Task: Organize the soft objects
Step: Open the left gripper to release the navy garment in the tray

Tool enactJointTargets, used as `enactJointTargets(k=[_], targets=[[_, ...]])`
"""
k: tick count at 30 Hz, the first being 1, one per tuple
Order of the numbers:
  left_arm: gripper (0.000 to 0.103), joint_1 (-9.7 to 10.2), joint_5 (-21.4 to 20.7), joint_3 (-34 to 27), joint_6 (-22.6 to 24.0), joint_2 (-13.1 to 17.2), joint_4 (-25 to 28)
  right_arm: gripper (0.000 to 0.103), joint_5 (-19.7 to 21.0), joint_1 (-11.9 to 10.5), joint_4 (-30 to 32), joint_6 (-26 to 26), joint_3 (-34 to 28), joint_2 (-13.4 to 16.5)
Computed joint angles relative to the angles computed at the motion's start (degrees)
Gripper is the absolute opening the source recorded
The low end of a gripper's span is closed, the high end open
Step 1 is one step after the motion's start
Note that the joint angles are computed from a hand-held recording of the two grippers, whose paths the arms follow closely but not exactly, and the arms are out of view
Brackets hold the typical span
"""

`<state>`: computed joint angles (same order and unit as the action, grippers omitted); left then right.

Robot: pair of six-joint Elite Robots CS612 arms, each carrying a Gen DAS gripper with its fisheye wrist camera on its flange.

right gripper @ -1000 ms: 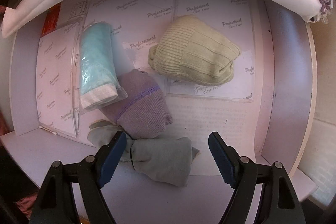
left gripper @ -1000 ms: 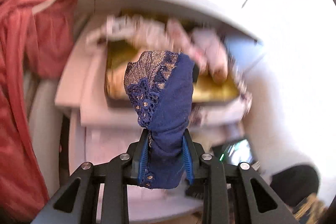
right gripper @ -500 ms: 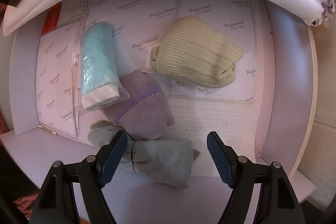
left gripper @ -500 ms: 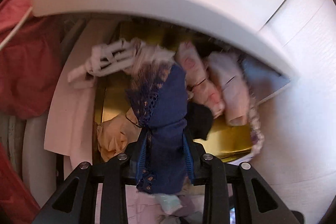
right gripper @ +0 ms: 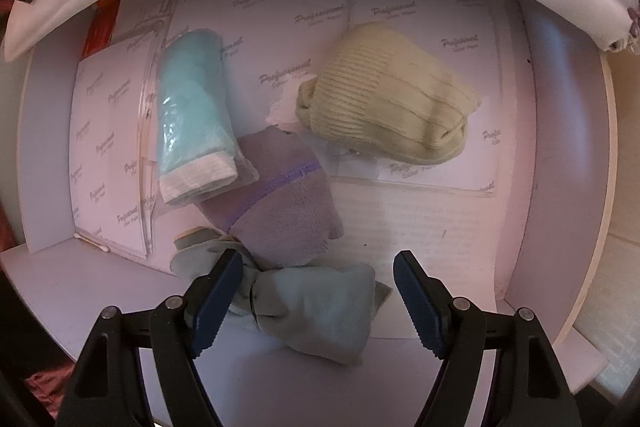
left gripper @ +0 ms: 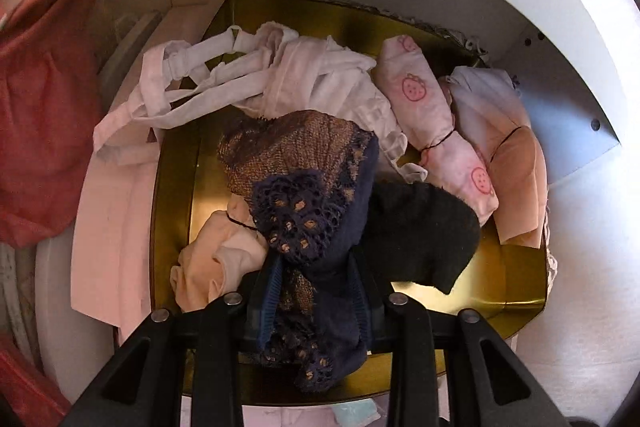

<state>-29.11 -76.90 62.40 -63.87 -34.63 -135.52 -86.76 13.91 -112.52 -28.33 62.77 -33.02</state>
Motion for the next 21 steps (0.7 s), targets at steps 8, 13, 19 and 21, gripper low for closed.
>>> enactJointTargets(k=[8,13,19,21], targets=[[0.033,-1.65,5.9,2.1,-1.6,-2.1,1.8,0.078,-0.2,0.1,-0.5,0.1,0.5,-0.3],[0.033,-3.11,9.7,6.3,-2.8,-5.0,0.9,0.079,-0.5,0.2,-1.2,-0.1,1.0,-0.5],[0.033,-4.93,14.0,10.6,-4.4,-8.0,0.1,0.080,-0.7,0.2,-1.9,0.0,1.4,-0.7],[0.033,-5.51,15.2,11.8,-4.9,-8.9,0.0,0.080,-0.8,0.2,-2.1,0.0,1.6,-0.8]])
